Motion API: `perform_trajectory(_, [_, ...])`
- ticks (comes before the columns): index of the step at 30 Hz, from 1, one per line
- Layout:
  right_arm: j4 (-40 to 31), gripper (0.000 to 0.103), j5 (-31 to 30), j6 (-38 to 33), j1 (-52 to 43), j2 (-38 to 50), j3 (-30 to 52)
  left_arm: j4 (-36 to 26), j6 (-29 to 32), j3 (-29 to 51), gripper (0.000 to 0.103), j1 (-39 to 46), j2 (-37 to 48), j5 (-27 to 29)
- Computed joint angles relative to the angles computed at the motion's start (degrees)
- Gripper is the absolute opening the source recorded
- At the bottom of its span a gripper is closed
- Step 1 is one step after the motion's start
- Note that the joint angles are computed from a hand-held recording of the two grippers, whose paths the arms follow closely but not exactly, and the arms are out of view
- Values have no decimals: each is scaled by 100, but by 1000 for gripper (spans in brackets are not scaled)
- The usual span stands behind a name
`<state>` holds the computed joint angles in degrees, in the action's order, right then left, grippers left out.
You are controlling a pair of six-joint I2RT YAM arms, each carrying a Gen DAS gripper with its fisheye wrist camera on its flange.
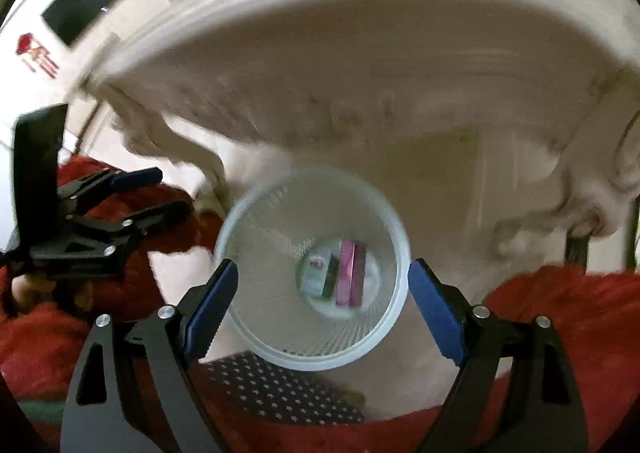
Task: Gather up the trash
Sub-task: 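Carry both boxes over the wastebasket and open both grippers to drop them, then grasp the white charger with the right gripper while the left grasps the red snack tube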
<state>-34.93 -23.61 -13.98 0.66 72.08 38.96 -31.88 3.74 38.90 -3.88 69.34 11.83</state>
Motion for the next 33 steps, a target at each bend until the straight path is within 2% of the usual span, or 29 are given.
perform_trajectory(2, [-307,83,-409,-155,-311,-650,200,-404,329,303,87,287,-553,81])
perform_trajectory(4, [-179,83,-495,-35,-377,-1078,401,-561,498,685,87,581,-781,116])
perform_trajectory(7, [649,83,141,320,6,-1231,599,-265,648,1500,87,932,-353,-62])
perform_trajectory(10, [1276,83,814,482,529,-623,917,249,555,2223,87,1006,456,-486])
perform_trajectory(13, [1606,82,975,617,783,262,1431,346,387,3254,87,1042,1595,-639])
perform_trajectory(16, [1803,82,1505,556,1032,842,1785,218,500,4107,87,1008,2492,-861])
perform_trajectory(19, [1812,82,1602,587,1110,1340,2124,4,543,4774,87,881,3157,-1100])
perform_trajectory(21, [1768,81,1658,618,1137,1546,2265,-204,521,5254,87,909,3565,-1057])
perform_trajectory(25, [1791,75,1732,602,1171,1839,2456,-504,448,5955,87,1034,4123,-957])
perform_trajectory(30, [1772,72,1666,509,1168,2072,2617,-585,575,6161,87,983,4341,-1168])
perform_trajectory(33, [1773,68,1669,453,1187,2154,2690,-575,679,6158,78,985,4372,-1132])
